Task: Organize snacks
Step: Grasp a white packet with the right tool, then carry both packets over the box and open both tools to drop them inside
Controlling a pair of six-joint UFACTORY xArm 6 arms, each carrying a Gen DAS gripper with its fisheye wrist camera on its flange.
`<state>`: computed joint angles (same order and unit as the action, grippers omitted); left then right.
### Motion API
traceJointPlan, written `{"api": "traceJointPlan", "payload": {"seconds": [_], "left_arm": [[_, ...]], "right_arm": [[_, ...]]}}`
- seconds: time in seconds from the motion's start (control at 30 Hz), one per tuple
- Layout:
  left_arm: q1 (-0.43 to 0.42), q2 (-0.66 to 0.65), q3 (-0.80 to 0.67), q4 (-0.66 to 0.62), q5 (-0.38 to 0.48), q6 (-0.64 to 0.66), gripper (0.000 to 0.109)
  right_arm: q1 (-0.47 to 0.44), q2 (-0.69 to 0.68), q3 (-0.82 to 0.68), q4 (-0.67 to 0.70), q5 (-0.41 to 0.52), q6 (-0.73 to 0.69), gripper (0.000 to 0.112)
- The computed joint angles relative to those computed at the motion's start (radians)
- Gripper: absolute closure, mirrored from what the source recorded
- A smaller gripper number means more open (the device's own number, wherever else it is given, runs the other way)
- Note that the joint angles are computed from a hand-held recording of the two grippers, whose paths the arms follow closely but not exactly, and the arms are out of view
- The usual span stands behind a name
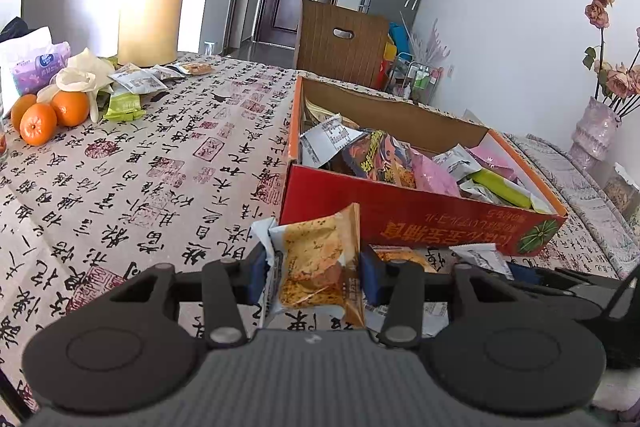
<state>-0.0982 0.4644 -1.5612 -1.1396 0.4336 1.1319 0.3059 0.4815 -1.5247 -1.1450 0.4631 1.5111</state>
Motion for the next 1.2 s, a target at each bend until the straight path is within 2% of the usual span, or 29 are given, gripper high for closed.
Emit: {"api": "traceJointPlan", "payload": {"seconds": [0.47, 0.7, 1.0, 1.2], "left_arm": [[-0.022, -0.026, 0.004, -0.02, -0.024, 0.031, 0.062], [-0.043, -0.015, -0.03, -0.02, -0.048, 0.025, 0.062], [-0.079, 0.03, -0.116, 0.021, -0.092, -0.01, 0.062], [-0.112, 0.094, -0.227, 0.107, -0.123, -0.079, 0.062]], "right_arm": [[-0.006, -0.138, 0.118, -0.206, 0.013, 0.204, 0.074], [-0.017, -0.179, 0.124, -0.31, 0.017, 0.276, 0.074], [-0.049, -0.156, 0.046, -0.361, 0.013, 0.267, 0.074], [-0.081, -0.114, -0.032, -0.36, -0.014, 0.232, 0.074]]}}
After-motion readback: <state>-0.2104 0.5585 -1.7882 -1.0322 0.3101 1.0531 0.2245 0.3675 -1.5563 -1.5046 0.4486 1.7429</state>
